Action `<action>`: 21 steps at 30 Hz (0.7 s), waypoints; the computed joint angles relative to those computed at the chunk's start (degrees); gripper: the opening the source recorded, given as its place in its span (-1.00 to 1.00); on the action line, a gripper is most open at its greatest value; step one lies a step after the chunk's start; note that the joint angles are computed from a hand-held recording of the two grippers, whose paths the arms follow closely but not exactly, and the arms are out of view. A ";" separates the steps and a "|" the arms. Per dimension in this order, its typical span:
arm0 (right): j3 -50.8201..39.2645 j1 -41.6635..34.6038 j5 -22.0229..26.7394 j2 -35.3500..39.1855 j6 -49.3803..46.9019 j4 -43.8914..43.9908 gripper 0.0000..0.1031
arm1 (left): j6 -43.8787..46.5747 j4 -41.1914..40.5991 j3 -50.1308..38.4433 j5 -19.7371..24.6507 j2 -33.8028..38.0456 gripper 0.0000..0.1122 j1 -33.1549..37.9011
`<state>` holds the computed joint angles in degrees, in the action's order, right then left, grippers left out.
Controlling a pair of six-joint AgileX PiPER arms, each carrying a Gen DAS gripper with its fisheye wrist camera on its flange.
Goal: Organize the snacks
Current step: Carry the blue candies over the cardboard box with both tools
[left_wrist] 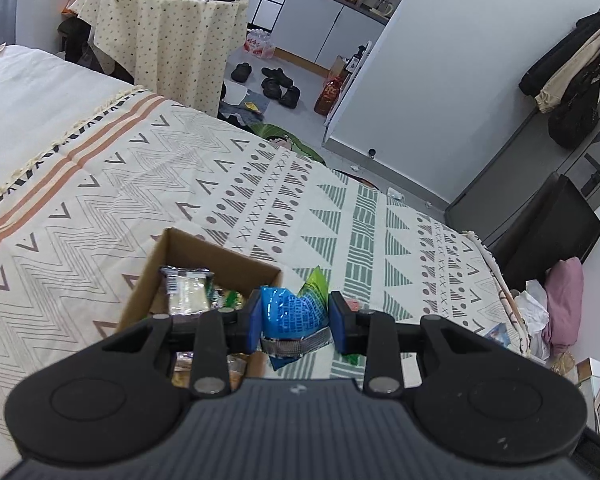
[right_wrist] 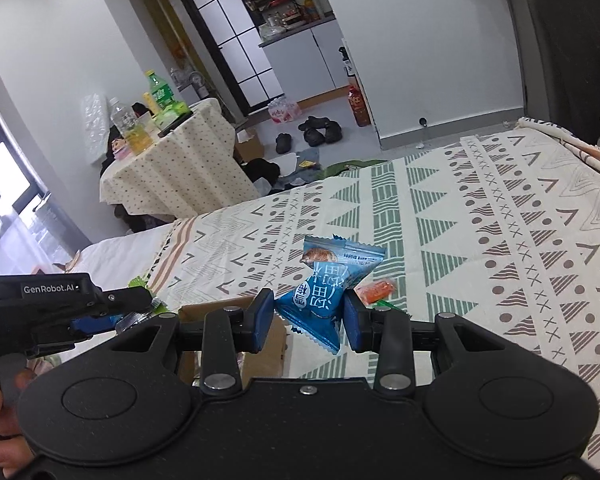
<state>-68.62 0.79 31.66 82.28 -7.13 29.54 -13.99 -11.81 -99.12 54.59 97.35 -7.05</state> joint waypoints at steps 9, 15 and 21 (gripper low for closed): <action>-1.83 4.47 -0.01 0.78 2.11 -1.70 -0.29 | 7.63 -4.70 -0.34 3.26 0.85 -0.41 5.43; -3.33 7.54 -0.41 3.39 2.28 -1.40 -0.29 | 9.87 -5.96 0.21 4.99 2.59 -0.41 9.02; -5.72 10.64 0.33 6.88 2.88 -1.40 -0.29 | 11.18 -6.61 0.07 7.04 4.73 -0.40 12.01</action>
